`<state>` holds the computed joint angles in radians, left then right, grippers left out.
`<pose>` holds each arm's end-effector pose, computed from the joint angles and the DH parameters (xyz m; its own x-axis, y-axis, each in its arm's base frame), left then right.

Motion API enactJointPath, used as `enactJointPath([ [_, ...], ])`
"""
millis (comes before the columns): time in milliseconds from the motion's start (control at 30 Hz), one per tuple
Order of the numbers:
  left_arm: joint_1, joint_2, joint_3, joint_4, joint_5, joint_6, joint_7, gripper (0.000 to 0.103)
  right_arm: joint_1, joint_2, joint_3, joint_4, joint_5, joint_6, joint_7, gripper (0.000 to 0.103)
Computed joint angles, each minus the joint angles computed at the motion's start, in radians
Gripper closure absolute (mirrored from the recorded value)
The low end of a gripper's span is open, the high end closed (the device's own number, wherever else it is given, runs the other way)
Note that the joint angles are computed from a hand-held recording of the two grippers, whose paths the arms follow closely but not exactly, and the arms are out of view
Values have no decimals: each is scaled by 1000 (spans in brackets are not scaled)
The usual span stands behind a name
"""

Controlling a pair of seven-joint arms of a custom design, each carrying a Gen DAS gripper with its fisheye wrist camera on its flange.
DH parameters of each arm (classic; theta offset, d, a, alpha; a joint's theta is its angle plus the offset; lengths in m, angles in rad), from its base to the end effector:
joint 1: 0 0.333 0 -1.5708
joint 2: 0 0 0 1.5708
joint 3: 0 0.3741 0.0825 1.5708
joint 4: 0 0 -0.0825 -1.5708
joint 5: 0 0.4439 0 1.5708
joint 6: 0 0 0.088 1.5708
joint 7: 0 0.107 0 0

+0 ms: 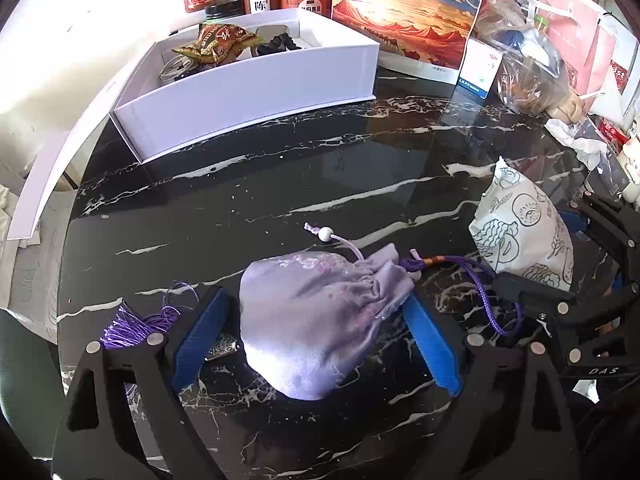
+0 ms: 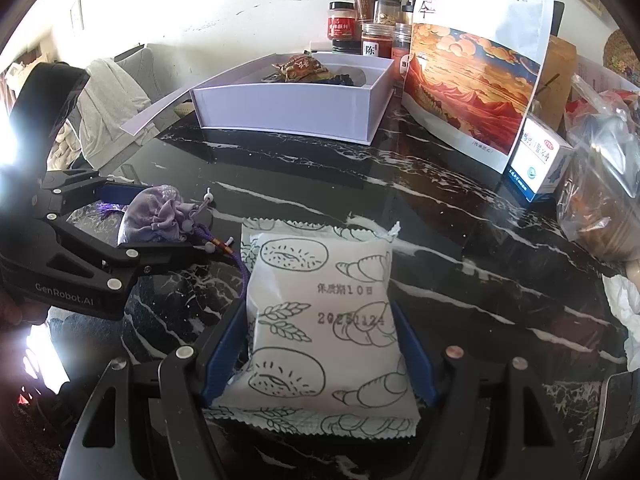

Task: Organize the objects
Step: 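Lift the white packet with the right tool while the left tool lifts the lavender pouch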

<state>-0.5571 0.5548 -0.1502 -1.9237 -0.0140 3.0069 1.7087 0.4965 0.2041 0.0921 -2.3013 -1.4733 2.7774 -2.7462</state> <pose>0.5670 -0.4689 0.2643 -0.7122 -0.7018 0.0171 -0.6087 0.6052 -0.5130 0.4483 0.3521 0.2728 -0.0215 -0.9993 -0.0290 -0.7780 0.0349 -0.6273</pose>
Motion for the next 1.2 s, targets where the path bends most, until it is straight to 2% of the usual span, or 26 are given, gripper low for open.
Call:
enactJointPath([
  [200, -3, 1, 2, 3, -2, -1, 3, 15, 6, 8, 0, 9, 0, -19, -15, 30],
  [400, 21, 5, -24, -6, -11, 28, 37, 16, 8, 10, -1, 11, -13, -24, -11, 31],
  [500, 27, 3, -33, -11, -22, 42, 53, 25, 8, 9, 0, 10, -28, -26, 5, 35],
  [633, 34, 3, -43, -13, -33, 48, 77, 30, 6, 4, 1, 8, -55, -20, 44, 43],
  [667, 33, 1, -42, -15, -37, 50, 80, 35, 6, 3, 2, 6, -62, -23, 53, 44],
  [767, 4, -4, -10, -12, -42, 40, 57, 43, 6, 1, 9, 6, -56, -38, 56, 45],
  [867, -5, -8, 1, -8, -41, 24, 38, 45, 1, -2, 8, 4, -55, -19, 49, 46],
  [900, 14, -8, -21, -8, -48, 18, 46, 45, -2, -4, 7, 3, -61, -7, 57, 46],
  [967, 95, -4, -108, -8, -87, 4, 96, 45, -6, -7, 7, 1, -60, 3, 59, 46],
  [1000, 103, -5, -116, -8, -94, -3, 98, 45, -7, -9, 8, 0, -56, 7, 55, 46],
  [1067, 72, -13, -82, -8, -89, -7, 82, 45, -11, -13, 7, -3, -57, 19, 52, 46],
  [1200, 45, -30, -49, -16, -76, -6, 64, 45, -14, -29, 10, -9, -56, 24, 28, 47],
])
